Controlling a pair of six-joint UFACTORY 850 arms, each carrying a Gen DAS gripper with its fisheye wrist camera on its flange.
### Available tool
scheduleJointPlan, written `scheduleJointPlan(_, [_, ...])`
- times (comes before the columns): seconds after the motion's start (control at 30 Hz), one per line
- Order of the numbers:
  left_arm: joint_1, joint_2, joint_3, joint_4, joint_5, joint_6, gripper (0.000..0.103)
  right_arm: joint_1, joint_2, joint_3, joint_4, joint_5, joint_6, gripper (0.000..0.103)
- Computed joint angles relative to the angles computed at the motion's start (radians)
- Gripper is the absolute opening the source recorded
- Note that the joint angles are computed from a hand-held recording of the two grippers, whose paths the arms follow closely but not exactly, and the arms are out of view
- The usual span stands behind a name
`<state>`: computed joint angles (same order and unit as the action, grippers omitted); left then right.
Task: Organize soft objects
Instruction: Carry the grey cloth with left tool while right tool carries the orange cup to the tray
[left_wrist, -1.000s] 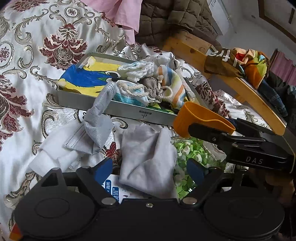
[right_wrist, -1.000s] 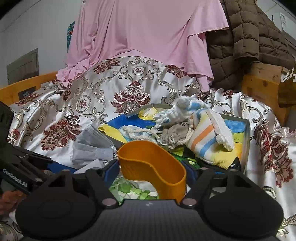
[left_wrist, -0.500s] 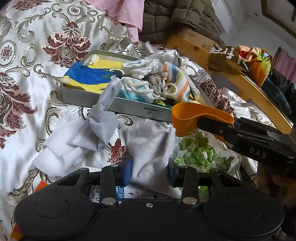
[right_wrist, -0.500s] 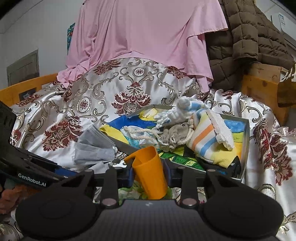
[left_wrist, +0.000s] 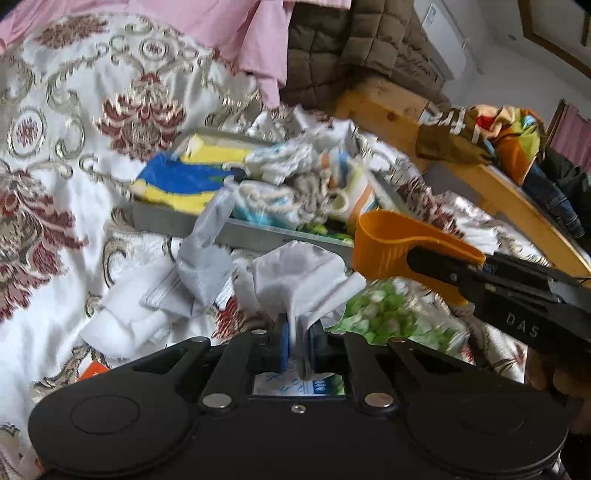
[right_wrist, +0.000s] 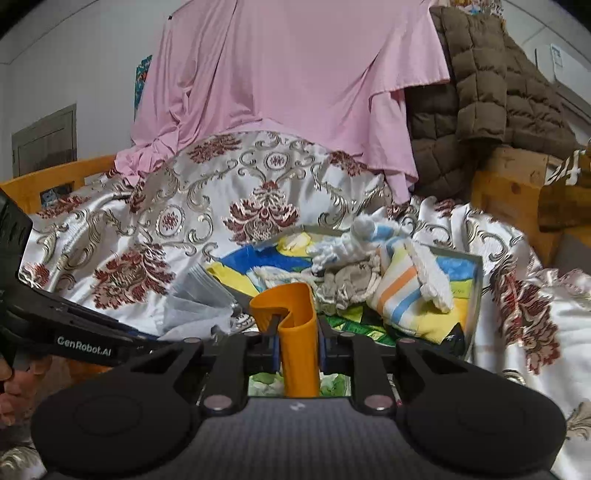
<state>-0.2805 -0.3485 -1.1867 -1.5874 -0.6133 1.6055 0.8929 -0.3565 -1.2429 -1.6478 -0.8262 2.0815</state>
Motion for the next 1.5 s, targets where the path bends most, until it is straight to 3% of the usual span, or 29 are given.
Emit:
scheduleJointPlan(0.33, [0.002, 0.106, 0.059, -0.13, 0.021, 0.068, 0.01, 0.053, 0.045, 0.009, 0.008, -0.088, -0.044, 0.019])
scheduleJointPlan(0.57, [-0.036, 0.001, -0.143, -0.162, 0.126, 0.107, 0.011, -0.044, 0.01, -0.093, -0.009, -0.017, -0.115, 0.019])
scheduleJointPlan(0.77, [-0.086, -0.247, -0.499, 0.047, 0.2, -0.135, 0.011, -0.171, -0.046, -0.187, -0.006, 0.01, -0.156, 0.019])
scheduleJointPlan(1.0, [-0.138, -0.509, -0.868, 0.498, 0.234, -0.592, 0.011, -0.292, -0.127, -0.283, 0.083, -0.008, -0.247, 0.019])
scheduleJointPlan(1.1, [-0.151, -0.565, -0.951, 0.656, 0.219, -0.764, 0.011, -0.317, -0.156, -0.308, 0.131, -0.001, -0.292, 0.02])
scheduleJointPlan(1.27, [-0.165, -0.629, -1.06, 0.856, 0.143, -0.917, 0.012, -0.337, -0.185, -0.326, 0.193, 0.05, -0.338, 0.021])
scheduleJointPlan(1.5, [-0.165, -0.643, -1.086, 0.91, 0.113, -0.981, 0.019, -0.334, -0.187, -0.311, 0.189, 0.08, -0.316, 0.032])
